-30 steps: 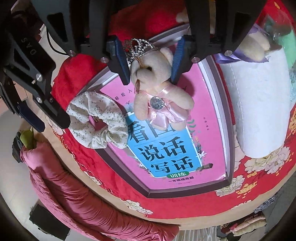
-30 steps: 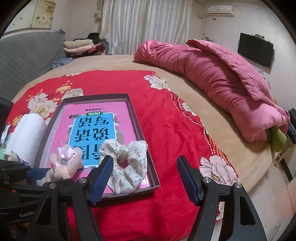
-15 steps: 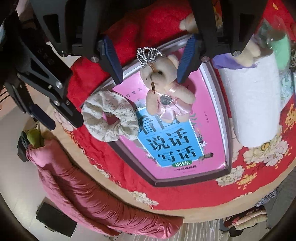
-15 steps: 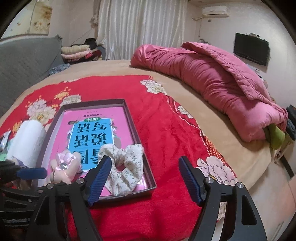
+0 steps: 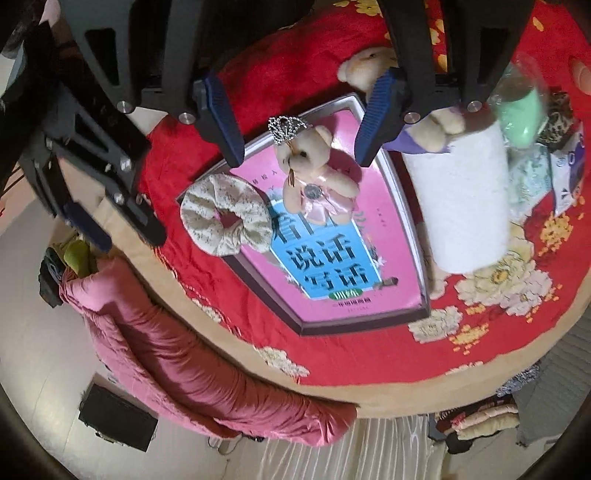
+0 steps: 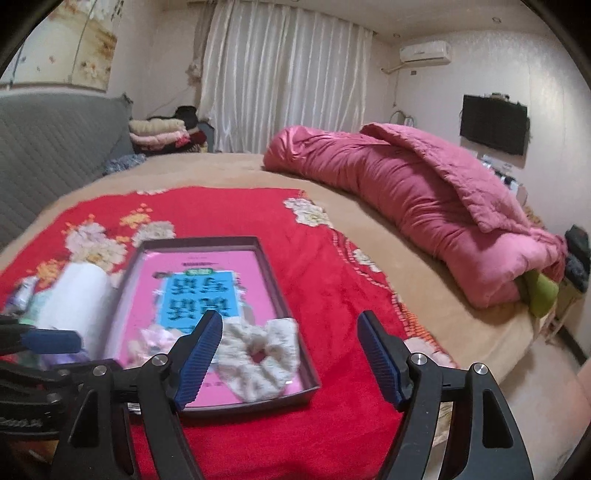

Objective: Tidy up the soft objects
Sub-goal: 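Reach the left tool to the tan makeup sponge and grasp it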

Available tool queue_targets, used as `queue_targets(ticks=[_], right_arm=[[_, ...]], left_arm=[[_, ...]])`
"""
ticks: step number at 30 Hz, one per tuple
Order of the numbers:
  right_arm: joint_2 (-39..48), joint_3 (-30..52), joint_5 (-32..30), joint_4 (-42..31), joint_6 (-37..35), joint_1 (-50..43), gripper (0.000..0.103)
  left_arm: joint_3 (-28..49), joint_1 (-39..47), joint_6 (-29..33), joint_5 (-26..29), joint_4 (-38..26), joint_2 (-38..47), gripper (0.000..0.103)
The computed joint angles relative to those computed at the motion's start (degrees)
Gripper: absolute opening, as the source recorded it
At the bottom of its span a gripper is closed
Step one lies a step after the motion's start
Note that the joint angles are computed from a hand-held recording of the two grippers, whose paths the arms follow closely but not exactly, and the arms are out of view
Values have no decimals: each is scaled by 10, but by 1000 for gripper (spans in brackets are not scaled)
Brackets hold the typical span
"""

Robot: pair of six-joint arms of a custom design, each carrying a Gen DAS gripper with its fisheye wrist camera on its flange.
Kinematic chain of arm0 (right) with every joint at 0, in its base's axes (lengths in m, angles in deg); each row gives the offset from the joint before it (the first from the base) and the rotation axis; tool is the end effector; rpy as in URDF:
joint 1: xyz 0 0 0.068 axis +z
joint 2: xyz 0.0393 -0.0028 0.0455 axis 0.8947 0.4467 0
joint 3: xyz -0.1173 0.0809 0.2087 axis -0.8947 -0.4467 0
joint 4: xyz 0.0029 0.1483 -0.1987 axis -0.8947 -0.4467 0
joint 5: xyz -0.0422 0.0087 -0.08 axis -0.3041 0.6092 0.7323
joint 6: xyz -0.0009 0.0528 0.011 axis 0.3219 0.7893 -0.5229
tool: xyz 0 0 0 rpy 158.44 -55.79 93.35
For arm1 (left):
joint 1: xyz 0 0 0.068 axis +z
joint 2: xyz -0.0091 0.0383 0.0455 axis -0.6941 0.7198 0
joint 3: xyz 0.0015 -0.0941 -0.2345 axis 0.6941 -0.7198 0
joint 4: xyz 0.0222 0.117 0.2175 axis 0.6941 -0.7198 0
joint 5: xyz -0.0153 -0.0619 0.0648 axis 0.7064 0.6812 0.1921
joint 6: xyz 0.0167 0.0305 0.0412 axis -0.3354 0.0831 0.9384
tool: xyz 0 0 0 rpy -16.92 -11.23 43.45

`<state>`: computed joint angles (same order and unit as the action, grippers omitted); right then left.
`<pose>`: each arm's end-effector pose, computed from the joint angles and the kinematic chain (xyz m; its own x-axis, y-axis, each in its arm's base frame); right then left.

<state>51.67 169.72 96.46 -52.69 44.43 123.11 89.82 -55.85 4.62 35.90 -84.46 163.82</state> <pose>0.2141 0.3067 0.2295 -0.5313 0.0466 -0.8459 0.2555 0.9608 -0.1075 0.3012 -0.0753 0.2325 -0.7960 0.2367 -0.5571 0.4236 0.8753 -0.2334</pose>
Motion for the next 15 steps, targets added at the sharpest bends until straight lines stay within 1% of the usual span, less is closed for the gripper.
queue_targets(ticks=[3, 4, 7, 9, 13, 15], right_arm=[[19, 33, 3, -15, -4, 13, 77], [31, 52, 6, -33, 0, 17, 77], [44, 80, 14, -48, -3, 28, 77], [57, 106, 23, -71, -1, 36, 77], [71, 145, 29, -98, 4, 49, 77], [78, 165, 31, -106, -1, 57, 77]], left_arm=[[-4, 8, 1, -1, 2, -17, 64], [-5, 10, 1, -2, 2, -20, 64], [-8, 29, 5, 6, 1, -34, 64], [-12, 40, 9, 7, 1, -44, 64], [-17, 77, 25, 21, -7, -59, 64], [-7, 106, 41, 40, -25, -57, 65]])
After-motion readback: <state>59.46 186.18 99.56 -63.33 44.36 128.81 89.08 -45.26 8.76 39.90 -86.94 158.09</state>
